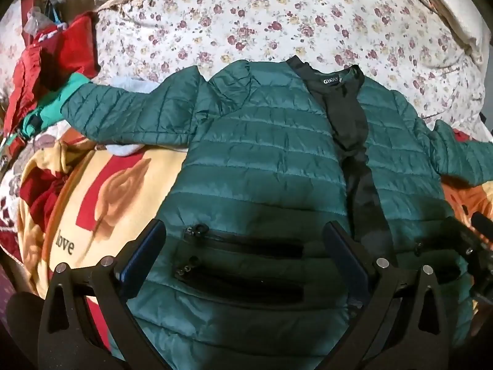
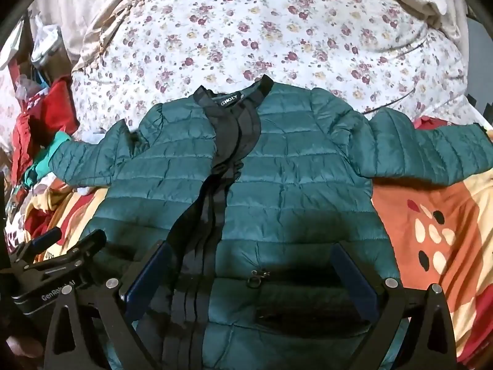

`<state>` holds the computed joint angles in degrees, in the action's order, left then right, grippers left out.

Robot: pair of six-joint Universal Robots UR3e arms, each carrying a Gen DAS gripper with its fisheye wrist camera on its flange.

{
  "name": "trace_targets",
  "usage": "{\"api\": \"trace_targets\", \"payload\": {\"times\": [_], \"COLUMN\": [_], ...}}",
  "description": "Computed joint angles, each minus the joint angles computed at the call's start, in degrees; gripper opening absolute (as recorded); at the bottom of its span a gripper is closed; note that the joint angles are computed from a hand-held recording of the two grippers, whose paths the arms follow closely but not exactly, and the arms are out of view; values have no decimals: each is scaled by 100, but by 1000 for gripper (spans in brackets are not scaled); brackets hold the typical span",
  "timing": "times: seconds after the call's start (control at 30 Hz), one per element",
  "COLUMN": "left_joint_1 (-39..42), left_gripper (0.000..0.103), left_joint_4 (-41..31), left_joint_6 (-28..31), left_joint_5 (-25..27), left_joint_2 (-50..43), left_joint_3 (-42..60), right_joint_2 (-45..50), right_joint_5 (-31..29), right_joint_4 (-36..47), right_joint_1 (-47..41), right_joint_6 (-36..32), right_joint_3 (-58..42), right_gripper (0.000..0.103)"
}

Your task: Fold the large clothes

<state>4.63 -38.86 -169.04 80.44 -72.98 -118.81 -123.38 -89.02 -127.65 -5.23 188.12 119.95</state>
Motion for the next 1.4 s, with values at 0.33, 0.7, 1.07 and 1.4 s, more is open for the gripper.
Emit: {"api": "trace_targets", "payload": {"times": [0.33,0.7,1.07,1.4], "left_joint_1": [47,-69,-121,-243], "left_gripper": [102,102,102,102], "left_joint_4": [-29,-14,55,141], "left_joint_6": [-6,-78,-140,-165], "left_joint_5": [-66,19,74,198], "left_joint_2": [43,-102,-185,-314], "left_joint_3": [-22,64,62,67], "right_joint_2": [297,187,288,320], "right_joint_5": [-22,129,119,209], "right_joint_4": [-134,307,-32,-67], "right_joint_1": [75,-130,-86,-181], "right_joint_6": [99,-36,39,35], "right_joint_3": [-106,-126,1,64], "right_gripper": [103,103,103,103]}}
